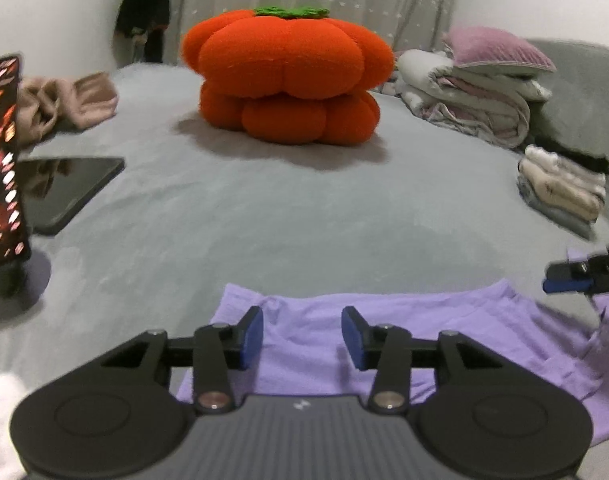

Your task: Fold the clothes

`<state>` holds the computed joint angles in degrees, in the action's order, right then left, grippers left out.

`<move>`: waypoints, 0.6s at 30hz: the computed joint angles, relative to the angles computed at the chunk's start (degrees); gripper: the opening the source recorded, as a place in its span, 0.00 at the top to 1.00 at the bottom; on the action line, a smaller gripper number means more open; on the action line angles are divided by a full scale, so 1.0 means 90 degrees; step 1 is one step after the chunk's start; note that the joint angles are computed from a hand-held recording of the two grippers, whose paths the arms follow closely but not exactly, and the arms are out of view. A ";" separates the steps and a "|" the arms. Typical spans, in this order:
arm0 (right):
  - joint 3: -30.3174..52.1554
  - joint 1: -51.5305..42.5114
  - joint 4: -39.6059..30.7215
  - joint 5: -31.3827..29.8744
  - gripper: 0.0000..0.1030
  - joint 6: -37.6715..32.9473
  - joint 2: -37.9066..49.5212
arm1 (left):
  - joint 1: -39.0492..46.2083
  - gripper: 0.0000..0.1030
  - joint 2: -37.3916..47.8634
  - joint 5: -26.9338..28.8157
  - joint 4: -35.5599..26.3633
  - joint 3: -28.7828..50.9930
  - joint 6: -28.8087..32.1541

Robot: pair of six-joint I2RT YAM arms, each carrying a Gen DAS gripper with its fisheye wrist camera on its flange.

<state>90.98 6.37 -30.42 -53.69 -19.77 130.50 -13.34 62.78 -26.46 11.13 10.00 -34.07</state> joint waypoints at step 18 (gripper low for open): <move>-0.2692 0.0410 0.1623 0.1037 0.67 -0.3044 -0.1398 | -0.1191 0.60 0.0290 0.0305 0.0424 -0.0138 0.0398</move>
<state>66.75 10.06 -15.81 -44.36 -47.16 117.92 -24.05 65.39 -23.71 14.95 8.76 -30.49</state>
